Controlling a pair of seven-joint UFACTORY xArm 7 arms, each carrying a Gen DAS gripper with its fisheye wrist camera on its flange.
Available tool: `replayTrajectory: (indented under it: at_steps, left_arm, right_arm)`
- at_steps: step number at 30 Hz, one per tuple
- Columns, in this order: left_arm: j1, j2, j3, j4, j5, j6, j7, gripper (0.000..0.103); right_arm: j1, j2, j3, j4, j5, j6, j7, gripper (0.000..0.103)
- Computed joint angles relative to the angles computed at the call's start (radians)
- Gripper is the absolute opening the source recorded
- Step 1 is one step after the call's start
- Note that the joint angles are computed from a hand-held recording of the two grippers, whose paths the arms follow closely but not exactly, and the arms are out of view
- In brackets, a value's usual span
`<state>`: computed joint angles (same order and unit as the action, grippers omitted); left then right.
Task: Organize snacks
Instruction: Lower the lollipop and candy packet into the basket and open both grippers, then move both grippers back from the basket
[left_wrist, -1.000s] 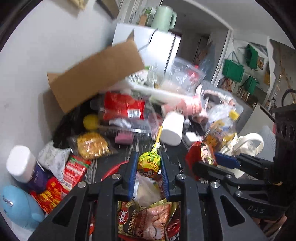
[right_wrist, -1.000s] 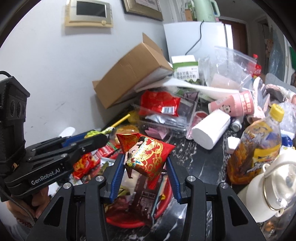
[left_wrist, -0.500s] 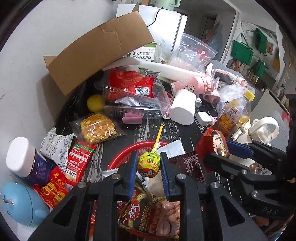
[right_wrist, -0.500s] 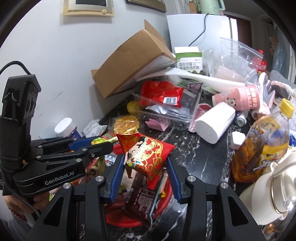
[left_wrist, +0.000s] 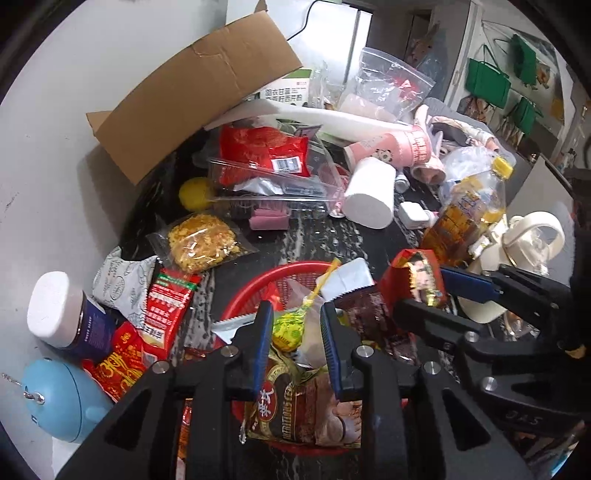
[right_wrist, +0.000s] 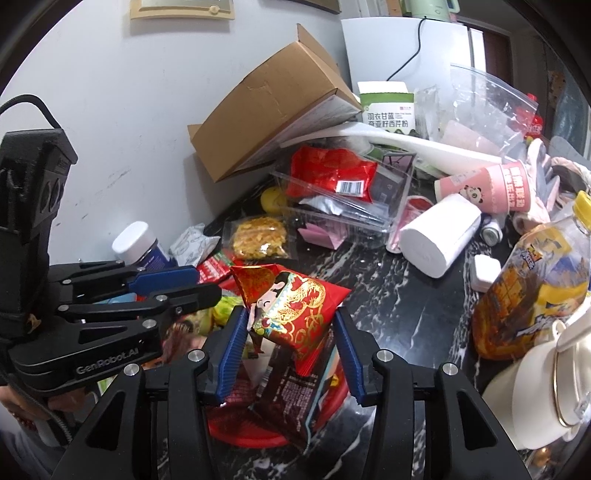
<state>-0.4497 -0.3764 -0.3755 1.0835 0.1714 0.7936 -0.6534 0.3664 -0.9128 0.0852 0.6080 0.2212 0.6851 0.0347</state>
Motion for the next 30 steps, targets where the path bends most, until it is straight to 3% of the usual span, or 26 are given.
replayTrajectory:
  at_steps: [11,30]
  left_arm:
    - [0.029,-0.033,-0.016,-0.011,0.049,-0.003,-0.054,0.026]
    - [0.032,-0.046,-0.035,-0.009,0.065,-0.011,-0.074,0.026]
  right_arm:
    - [0.037,0.029,-0.008,-0.005,0.029,-0.023,-0.021,0.054]
    - [0.007,-0.014,0.02,-0.009,0.001,0.015,0.021,0.057]
